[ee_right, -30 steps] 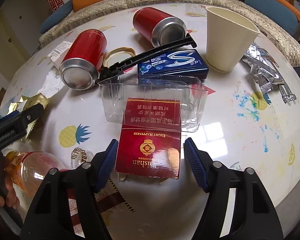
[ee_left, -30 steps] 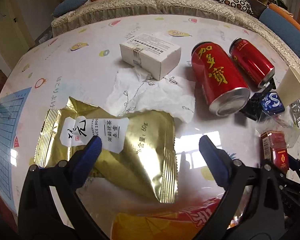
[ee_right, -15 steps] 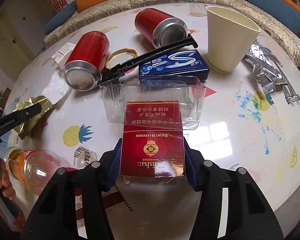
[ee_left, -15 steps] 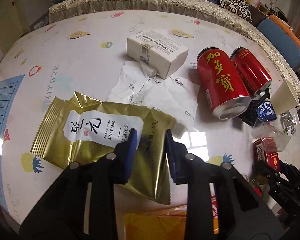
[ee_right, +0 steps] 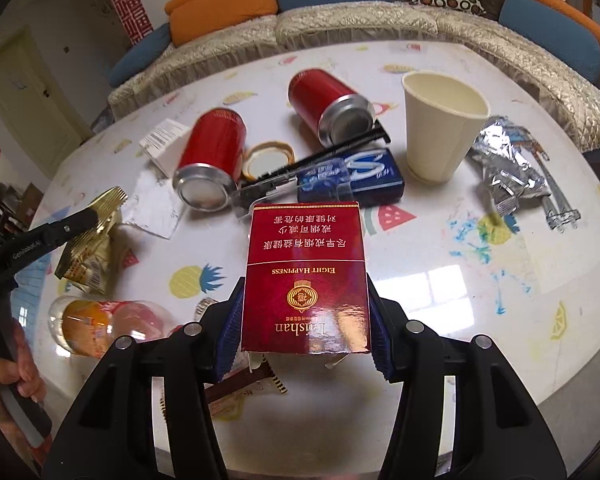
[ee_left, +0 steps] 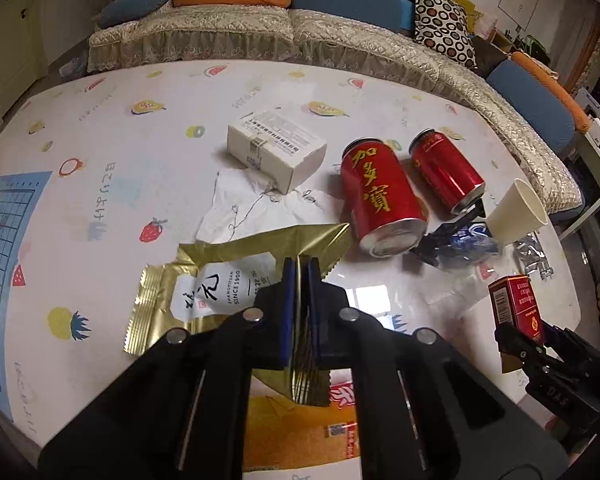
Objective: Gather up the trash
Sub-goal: 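Grasp the red cigarette pack with the right tool while the left tool grasps the gold snack bag, then carry both items over the grey bin and open both tools to drop them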
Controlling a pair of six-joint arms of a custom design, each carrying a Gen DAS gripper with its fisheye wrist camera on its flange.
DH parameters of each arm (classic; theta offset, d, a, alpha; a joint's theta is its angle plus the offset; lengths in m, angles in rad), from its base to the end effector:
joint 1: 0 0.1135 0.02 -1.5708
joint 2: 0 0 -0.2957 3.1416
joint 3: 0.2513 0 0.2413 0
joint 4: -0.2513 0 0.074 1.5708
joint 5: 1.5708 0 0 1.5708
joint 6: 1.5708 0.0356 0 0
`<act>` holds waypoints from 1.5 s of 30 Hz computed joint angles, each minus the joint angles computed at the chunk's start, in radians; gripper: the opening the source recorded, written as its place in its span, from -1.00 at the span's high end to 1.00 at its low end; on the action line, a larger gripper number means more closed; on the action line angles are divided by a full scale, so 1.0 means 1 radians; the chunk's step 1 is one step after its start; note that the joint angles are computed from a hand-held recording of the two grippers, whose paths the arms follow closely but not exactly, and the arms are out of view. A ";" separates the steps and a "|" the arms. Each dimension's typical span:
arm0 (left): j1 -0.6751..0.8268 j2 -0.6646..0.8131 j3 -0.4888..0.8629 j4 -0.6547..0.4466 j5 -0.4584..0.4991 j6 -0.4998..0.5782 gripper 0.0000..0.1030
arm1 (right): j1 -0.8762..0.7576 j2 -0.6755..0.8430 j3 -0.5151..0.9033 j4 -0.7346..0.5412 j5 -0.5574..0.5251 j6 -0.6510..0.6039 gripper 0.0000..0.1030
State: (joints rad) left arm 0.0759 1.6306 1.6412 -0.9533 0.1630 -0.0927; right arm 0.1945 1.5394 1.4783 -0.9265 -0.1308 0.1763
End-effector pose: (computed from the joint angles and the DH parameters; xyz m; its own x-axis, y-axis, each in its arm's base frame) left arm 0.3343 0.0196 0.3828 -0.8052 -0.1528 -0.5729 -0.0545 0.9812 -0.1851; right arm 0.3012 0.0641 0.3634 -0.8522 0.0094 -0.5231 -0.1144 0.9723 0.2038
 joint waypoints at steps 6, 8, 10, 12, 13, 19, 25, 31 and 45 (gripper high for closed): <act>-0.067 -0.035 0.066 -0.031 -0.028 -0.002 0.91 | -0.043 -0.039 0.049 -0.044 -0.017 -0.028 -0.05; -0.092 -0.040 0.094 -0.049 -0.028 -0.006 0.91 | -0.059 -0.057 0.054 -0.054 -0.018 -0.033 -0.05; -0.125 -0.048 0.116 -0.060 -0.039 -0.011 0.91 | -0.086 -0.078 0.055 -0.063 -0.030 -0.041 -0.05; -0.168 -0.058 0.137 -0.074 -0.049 -0.018 0.91 | -0.130 -0.103 0.060 -0.080 -0.047 -0.060 -0.05; -0.193 -0.060 0.150 -0.081 -0.055 -0.022 0.91 | -0.158 -0.121 0.060 -0.092 -0.058 -0.074 -0.05; -0.438 -0.053 0.238 -0.129 -0.119 -0.072 0.91 | -0.415 -0.230 0.034 -0.184 -0.162 -0.216 -0.05; -0.793 -0.020 0.274 -0.123 -0.200 -0.169 0.91 | -0.969 -0.286 -0.040 -0.350 -0.348 -0.577 -0.05; -1.111 0.086 0.277 -0.070 -0.217 -0.261 0.91 | -1.449 -0.210 -0.165 -0.428 -0.370 -0.953 -0.05; -1.337 0.389 0.084 0.074 0.006 -0.365 0.89 | -1.720 0.065 -0.521 -0.104 -0.136 -1.052 -0.06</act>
